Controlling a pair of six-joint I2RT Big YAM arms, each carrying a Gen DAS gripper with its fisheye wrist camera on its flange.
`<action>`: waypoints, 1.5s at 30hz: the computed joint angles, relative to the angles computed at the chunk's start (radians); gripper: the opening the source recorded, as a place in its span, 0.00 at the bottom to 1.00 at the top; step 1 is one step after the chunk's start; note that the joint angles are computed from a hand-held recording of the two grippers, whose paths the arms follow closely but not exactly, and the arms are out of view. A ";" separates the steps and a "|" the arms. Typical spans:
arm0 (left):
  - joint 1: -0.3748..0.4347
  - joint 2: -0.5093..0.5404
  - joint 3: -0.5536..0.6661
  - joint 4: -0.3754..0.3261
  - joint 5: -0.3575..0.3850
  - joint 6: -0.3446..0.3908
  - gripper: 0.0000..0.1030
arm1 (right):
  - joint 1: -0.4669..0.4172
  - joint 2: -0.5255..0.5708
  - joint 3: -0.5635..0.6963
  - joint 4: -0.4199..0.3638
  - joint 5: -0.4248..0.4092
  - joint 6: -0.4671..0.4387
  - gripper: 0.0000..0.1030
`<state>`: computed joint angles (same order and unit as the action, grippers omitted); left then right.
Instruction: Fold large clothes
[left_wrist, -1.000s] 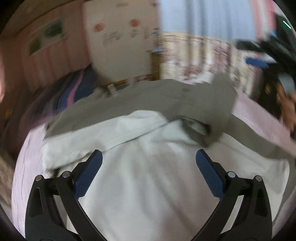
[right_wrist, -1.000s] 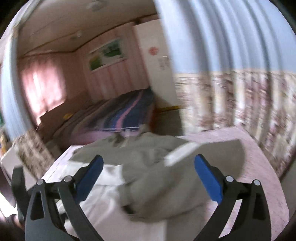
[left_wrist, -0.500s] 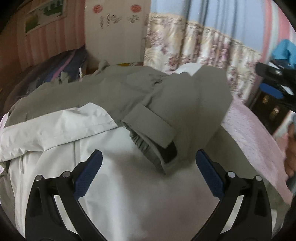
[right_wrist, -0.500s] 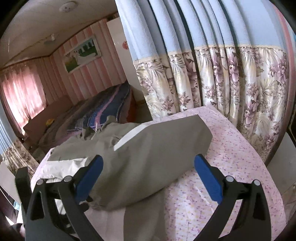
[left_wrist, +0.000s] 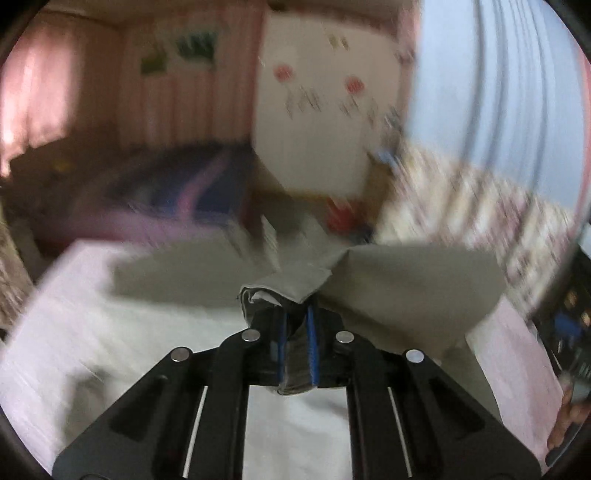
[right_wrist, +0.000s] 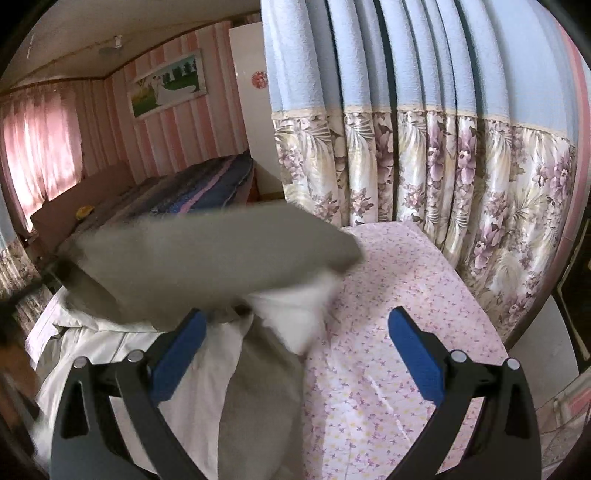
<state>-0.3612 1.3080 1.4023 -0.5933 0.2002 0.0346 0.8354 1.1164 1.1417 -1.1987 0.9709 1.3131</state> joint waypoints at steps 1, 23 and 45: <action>0.021 0.010 0.030 -0.004 -0.002 0.005 0.08 | -0.007 0.000 0.001 0.004 -0.005 -0.003 0.96; 0.336 0.254 0.168 -0.074 0.026 0.294 0.97 | -0.108 0.220 0.203 0.156 -0.146 -0.495 0.96; 0.301 0.256 0.276 -0.232 0.224 0.391 0.07 | -0.105 0.247 0.243 0.157 -0.156 -0.503 0.96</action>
